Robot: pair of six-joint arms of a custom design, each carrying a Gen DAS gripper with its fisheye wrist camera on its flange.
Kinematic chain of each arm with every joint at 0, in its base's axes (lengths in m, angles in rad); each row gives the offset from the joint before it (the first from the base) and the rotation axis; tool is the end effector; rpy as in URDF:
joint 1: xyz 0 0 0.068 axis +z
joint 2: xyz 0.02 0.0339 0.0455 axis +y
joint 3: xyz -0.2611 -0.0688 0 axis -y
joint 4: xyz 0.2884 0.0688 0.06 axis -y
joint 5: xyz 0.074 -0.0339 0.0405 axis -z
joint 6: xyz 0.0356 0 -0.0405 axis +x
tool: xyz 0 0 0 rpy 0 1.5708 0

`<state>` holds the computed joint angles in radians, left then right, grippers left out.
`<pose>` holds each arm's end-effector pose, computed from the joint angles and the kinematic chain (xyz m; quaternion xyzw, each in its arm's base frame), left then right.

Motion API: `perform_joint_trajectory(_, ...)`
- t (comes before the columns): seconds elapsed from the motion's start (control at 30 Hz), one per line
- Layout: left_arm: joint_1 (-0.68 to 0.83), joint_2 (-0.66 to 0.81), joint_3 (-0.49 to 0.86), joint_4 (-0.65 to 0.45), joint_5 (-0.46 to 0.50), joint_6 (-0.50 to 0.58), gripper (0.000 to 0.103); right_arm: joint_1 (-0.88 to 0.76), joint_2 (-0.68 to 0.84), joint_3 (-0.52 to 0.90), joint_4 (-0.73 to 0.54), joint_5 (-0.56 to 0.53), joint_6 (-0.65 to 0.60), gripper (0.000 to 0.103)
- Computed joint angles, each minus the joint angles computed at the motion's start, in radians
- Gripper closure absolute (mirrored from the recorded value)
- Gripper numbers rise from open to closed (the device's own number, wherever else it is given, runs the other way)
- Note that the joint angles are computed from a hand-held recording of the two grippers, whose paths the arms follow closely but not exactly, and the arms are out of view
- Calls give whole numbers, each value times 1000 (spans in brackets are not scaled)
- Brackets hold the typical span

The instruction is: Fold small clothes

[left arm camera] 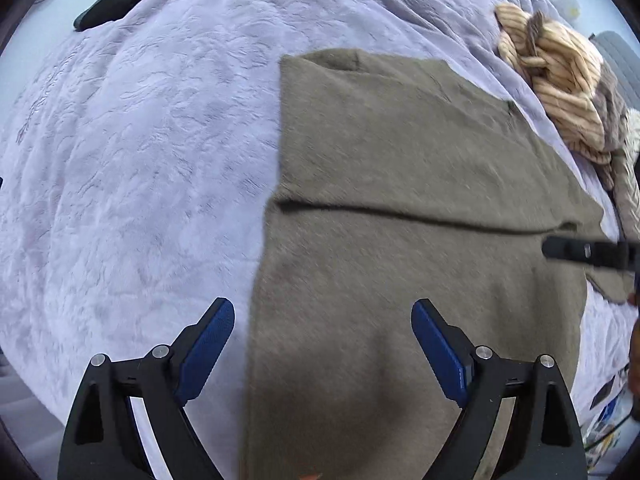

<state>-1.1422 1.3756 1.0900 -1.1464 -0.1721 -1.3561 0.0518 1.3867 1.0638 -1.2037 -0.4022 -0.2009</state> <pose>0.1211 -0.2504 0.2379 -0.1120 0.9876 -0.0384 0.1032 0.2684 0.0279 0.2289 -0.1278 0.9712 0.1975 0.0365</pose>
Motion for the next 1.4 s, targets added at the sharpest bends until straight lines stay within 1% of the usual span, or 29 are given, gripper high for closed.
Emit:
perform_joint_trajectory(0.07, -12, 67, 67, -5, 16, 4, 12, -113, -80, -78, -54, 11, -45, 31)
perform_joint_trajectory(0.1, -22, 94, 101, -14, 21, 4, 12, -174, -93, -90, -85, 11, -80, 31)
perform_joint_trajectory(0.17, -44, 168, 187, -43, 30, 9, 12, -279, -139, -129, -136, 11, -127, 23)
perform_joint_trajectory(0.27, -83, 253, 309, -97, 36, 12, 12, -406, -193, -156, -200, 6, -204, 22)
perform_joint_trajectory(0.37, -107, 321, 406, -129, 38, 20, 12, -488, -225, -159, -240, 8, -268, 21)
perform_joint_trajectory(0.4, -115, 346, 445, -146, 36, 22, 12, -507, -232, -157, -248, 11, -288, 15)
perform_joint_trajectory(0.43, -118, 367, 477, -158, 36, 25, 12, -521, -243, -157, -251, 14, -305, 5)
perform_joint_trajectory(0.47, -122, 383, 504, -170, 36, 26, 12, -531, -260, -159, -250, 12, -316, 0)
perform_joint_trajectory(0.63, -137, 457, 617, -226, 50, 37, 12, -580, -275, -149, -281, -9, -373, 0)
perform_joint_trajectory(0.77, -147, 522, 707, -280, 59, 53, 12, -630, -262, -144, -308, 1, -418, 0)
perform_joint_trajectory(0.93, -155, 579, 778, -313, 69, 72, 12, -728, -230, -136, -333, 15, -487, 0)
perform_joint_trajectory(1.17, -163, 678, 900, -353, 95, 132, 12, -860, -160, -126, -320, 29, -543, 0)
perform_joint_trajectory(1.4, -159, 770, 1023, -377, 122, 189, 12, -964, -73, -105, -301, 26, -560, 0)
